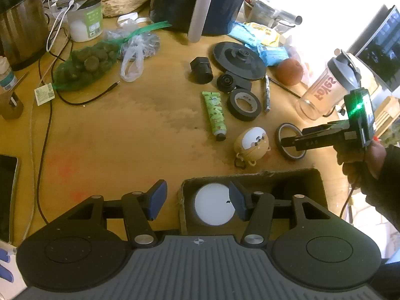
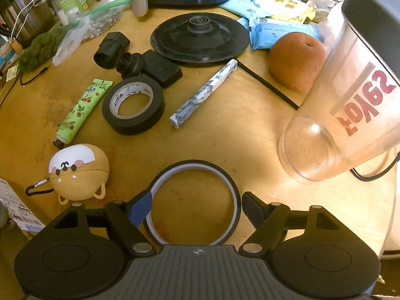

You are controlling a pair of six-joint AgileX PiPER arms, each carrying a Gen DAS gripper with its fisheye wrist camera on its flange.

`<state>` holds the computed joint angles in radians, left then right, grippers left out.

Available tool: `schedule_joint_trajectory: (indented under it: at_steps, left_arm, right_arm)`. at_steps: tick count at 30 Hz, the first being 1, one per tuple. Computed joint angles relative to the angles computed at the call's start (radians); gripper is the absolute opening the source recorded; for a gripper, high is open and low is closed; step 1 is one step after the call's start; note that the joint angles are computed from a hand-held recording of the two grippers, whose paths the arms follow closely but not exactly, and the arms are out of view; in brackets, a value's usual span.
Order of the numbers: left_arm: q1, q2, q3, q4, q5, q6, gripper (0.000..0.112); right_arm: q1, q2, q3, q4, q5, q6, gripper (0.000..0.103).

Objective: Organize objects
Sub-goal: 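Lift the black ring off the dog-face case with the right tool, then close the left tool on the dog-face case while the right tool holds the black ring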

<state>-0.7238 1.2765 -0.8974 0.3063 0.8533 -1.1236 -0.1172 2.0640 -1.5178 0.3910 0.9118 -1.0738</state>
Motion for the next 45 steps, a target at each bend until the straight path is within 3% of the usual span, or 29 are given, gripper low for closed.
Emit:
schedule_joint_trajectory:
  at_steps: [5,10,16,19,24,34,45]
  left_arm:
    - [0.01,0.017,-0.01,-0.013,-0.008,0.021,0.054]
    - [0.023,0.034,-0.021,-0.027,-0.015,0.043,0.054]
    - [0.041,0.057,-0.039,-0.041,-0.029,0.089,0.054]
    - [0.057,0.081,-0.051,-0.059,-0.045,0.129,0.054]
    - [0.074,0.126,-0.082,-0.087,-0.075,0.201,0.054]
    - [0.103,0.228,-0.174,-0.14,-0.118,0.347,0.054]
    - [0.157,0.354,-0.298,-0.27,-0.11,0.606,0.054]
  right_arm:
    - [0.003,-0.021,0.058,0.039,-0.084,-0.055,0.103]
    - [0.011,-0.014,0.086,0.033,-0.114,-0.061,0.103]
    - [-0.005,-0.021,0.125,0.078,-0.134,-0.096,0.091]
    - [-0.005,-0.023,0.122,0.077,-0.128,-0.1,0.09]
    - [-0.02,-0.033,0.105,0.096,-0.085,-0.13,0.089]
    - [-0.101,-0.074,0.002,0.181,0.103,-0.088,0.089]
    - [-0.206,-0.159,0.058,0.255,0.177,-0.121,0.089]
